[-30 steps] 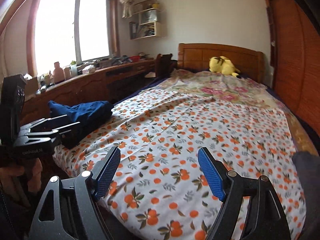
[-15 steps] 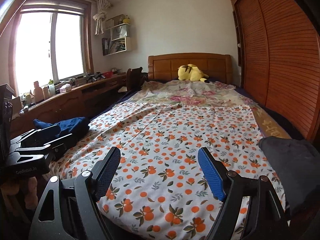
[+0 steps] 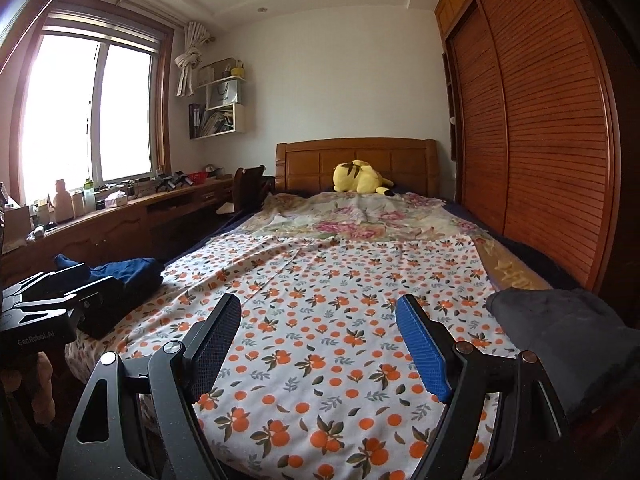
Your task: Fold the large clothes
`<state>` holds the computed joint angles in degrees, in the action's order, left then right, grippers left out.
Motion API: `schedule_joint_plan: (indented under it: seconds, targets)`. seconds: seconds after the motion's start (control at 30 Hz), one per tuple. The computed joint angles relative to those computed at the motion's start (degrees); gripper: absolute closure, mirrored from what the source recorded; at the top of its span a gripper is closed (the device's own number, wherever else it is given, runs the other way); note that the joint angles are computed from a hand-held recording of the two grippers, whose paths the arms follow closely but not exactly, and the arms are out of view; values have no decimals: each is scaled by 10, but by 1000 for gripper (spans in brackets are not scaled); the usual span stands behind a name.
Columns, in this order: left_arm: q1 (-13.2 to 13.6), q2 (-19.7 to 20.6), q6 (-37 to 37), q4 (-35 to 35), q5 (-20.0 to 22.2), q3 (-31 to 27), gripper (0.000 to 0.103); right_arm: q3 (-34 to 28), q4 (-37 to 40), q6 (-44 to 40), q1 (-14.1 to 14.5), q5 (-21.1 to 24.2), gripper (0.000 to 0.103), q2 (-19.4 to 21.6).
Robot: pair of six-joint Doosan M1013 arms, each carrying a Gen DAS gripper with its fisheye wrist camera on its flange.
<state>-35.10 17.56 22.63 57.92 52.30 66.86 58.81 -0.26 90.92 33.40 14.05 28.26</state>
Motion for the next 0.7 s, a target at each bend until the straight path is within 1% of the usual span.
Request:
schedule_joint_plan:
  seconds: [0.03,0.1,0.27,0.5,0.7]
  targets:
    - [1,-1,-1,-1,0,1,17,1,-1,3,0,2,22,-1]
    - [2,-2,-3,-1,0,5,17,-16,3,2,-2,11,22,12]
    - [3,-2,-1,-2,3,5,17,-23,8,0,-3,22,22,13]
    - [3,-5,-11,7,5,11,17,-29,-1,5,-3,24,22,16]
    - [4,-6,-7,2,5,12,17,-34,16,-12,-5,27,22,19]
